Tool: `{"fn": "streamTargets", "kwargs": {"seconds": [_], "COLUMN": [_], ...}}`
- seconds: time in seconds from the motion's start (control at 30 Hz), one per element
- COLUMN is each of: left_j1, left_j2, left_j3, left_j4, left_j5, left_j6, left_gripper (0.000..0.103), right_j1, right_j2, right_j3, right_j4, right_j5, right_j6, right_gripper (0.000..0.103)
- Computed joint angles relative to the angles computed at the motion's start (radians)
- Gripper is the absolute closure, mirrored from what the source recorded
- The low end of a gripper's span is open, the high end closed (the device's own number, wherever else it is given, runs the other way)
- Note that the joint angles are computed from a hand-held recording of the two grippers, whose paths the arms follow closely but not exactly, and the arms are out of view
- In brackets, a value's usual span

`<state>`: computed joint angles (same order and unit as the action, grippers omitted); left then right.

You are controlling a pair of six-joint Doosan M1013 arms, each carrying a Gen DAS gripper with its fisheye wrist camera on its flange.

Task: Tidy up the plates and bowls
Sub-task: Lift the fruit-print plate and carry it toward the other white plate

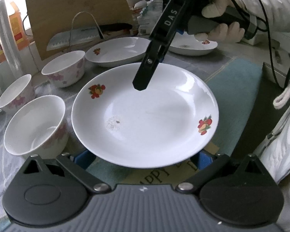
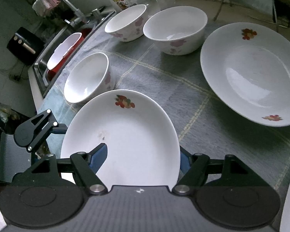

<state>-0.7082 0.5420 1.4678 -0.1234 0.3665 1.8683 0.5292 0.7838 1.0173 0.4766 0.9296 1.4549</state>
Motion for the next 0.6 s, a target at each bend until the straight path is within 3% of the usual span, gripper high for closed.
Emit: {"fn": "streamTargets", "kwargs": {"seconds": [0.6], "left_j1": [-0.029], "left_j2": [0.061], "left_j3": [-0.131], "left_j4": [-0.07], "left_j5": [0.06], "left_j6": [0.092], "left_gripper": [0.001], "right_j1": [-0.04], "right_j2": [-0.108], "right_j3": [0.149], "right_j4": [-0.031], "right_j5": [-0.104], "right_j6": [0.01], "right_gripper": [0.023]}}
